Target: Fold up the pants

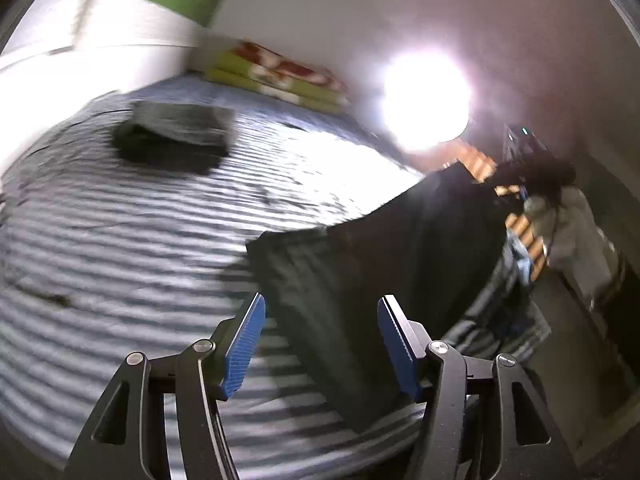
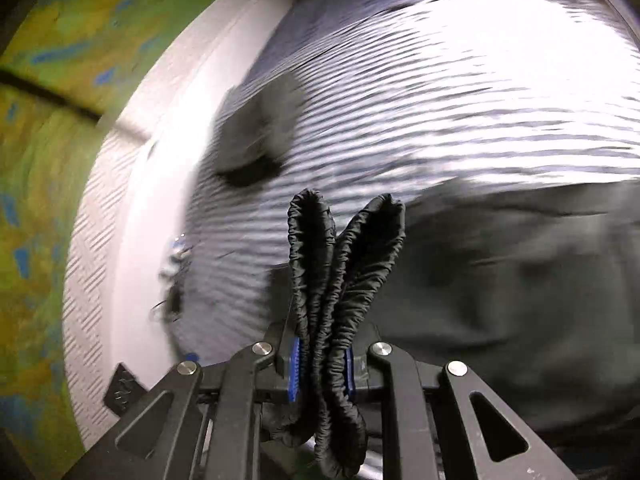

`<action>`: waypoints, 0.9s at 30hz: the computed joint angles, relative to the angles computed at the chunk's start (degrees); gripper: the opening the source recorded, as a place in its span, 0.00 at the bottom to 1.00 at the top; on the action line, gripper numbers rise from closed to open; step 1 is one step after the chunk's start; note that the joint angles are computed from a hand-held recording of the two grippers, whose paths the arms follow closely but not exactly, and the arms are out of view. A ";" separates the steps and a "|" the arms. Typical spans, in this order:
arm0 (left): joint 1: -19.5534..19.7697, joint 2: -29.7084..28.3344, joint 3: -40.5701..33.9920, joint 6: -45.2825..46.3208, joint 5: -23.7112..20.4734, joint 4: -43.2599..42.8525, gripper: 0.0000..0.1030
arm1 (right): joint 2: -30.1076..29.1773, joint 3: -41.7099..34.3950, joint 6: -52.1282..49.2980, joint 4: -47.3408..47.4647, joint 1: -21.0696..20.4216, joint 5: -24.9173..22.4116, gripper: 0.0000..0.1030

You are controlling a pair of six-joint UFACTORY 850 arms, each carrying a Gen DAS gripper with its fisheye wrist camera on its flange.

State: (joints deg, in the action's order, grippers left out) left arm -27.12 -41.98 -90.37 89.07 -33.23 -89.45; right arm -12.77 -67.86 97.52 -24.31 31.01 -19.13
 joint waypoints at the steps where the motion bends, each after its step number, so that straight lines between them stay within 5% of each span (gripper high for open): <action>1: -0.92 -0.69 -1.08 -0.85 0.02 1.38 0.61 | 2.64 2.81 2.07 -1.52 -0.61 -1.82 0.14; 6: -7.00 -6.78 -10.01 -10.01 0.03 12.02 0.61 | 12.19 13.61 1.17 0.35 -5.01 -6.72 0.14; 10: -10.28 -10.59 -15.19 -16.60 -0.60 19.25 0.61 | 16.77 19.59 -5.87 5.66 -9.02 -4.58 0.14; 18: -14.18 -20.13 -28.80 -30.72 -3.49 34.94 0.61 | 17.52 23.52 -19.90 15.74 -12.97 -2.63 0.14; 25: -15.43 -25.13 -35.95 -37.17 -6.40 40.09 0.61 | 21.48 28.59 -11.37 6.99 -13.67 -5.96 0.16; 27: -15.59 -25.12 -35.83 -36.92 -6.79 40.09 0.61 | 21.25 27.61 -10.53 5.44 -13.09 -11.27 0.24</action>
